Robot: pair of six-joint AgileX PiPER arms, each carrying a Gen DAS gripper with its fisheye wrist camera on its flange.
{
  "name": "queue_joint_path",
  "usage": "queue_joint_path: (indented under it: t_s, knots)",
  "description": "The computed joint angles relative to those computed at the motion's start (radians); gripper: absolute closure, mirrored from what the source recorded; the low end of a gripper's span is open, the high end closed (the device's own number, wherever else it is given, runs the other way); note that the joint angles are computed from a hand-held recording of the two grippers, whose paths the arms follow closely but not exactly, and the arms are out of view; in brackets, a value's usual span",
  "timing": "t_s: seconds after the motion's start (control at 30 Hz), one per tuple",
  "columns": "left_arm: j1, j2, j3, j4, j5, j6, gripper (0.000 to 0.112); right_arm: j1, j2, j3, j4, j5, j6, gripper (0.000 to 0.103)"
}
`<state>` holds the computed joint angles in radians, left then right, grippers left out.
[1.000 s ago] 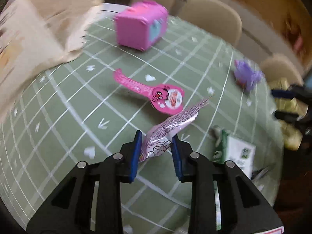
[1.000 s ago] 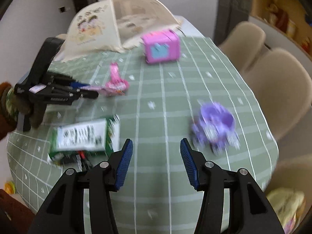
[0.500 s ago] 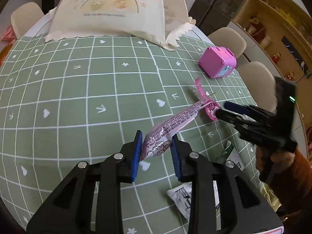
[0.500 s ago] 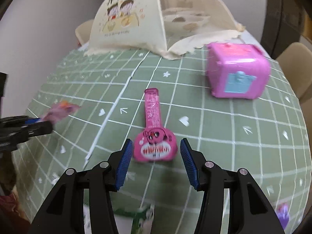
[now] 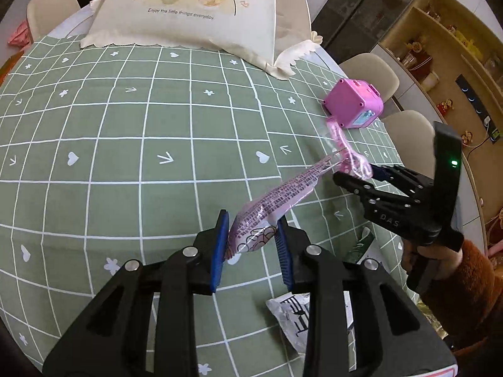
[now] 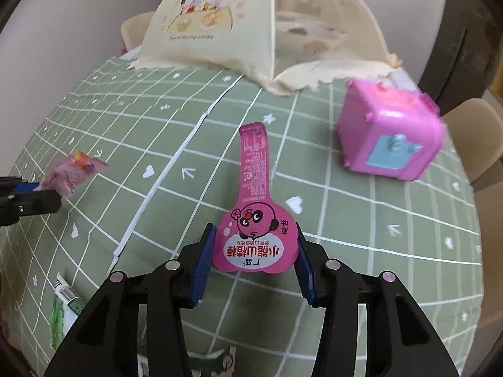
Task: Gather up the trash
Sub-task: 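Carry the pink packet and pink lollipop candy with both grippers to the trash bag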
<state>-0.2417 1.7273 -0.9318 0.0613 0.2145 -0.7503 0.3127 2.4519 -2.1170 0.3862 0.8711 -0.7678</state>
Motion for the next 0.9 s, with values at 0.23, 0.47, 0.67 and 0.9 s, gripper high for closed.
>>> queue_joint_path:
  t_s: [0.23,0.47,0.67,0.9]
  knots:
    - [-0.061,-0.040,-0.011,0.226,0.023,-0.262,0.085,-0.040,-0.216,0.230,0.056,-0.079,-0.056,0.059]
    - [-0.250,-0.091,-0.074,0.601,0.161,-0.730,0.085,-0.159,-0.490,0.514,0.188,-0.123,-0.260,0.059]
    - [-0.480,-0.040,-0.251,0.734,0.374,-0.938,0.085,-0.377,-0.674,0.658,0.338,-0.027,-0.494,0.059]
    - [-0.707,0.183,-0.646,0.710,0.594,-0.927,0.085,-0.734,-0.755,0.695,0.472,0.178,-0.752,0.059]
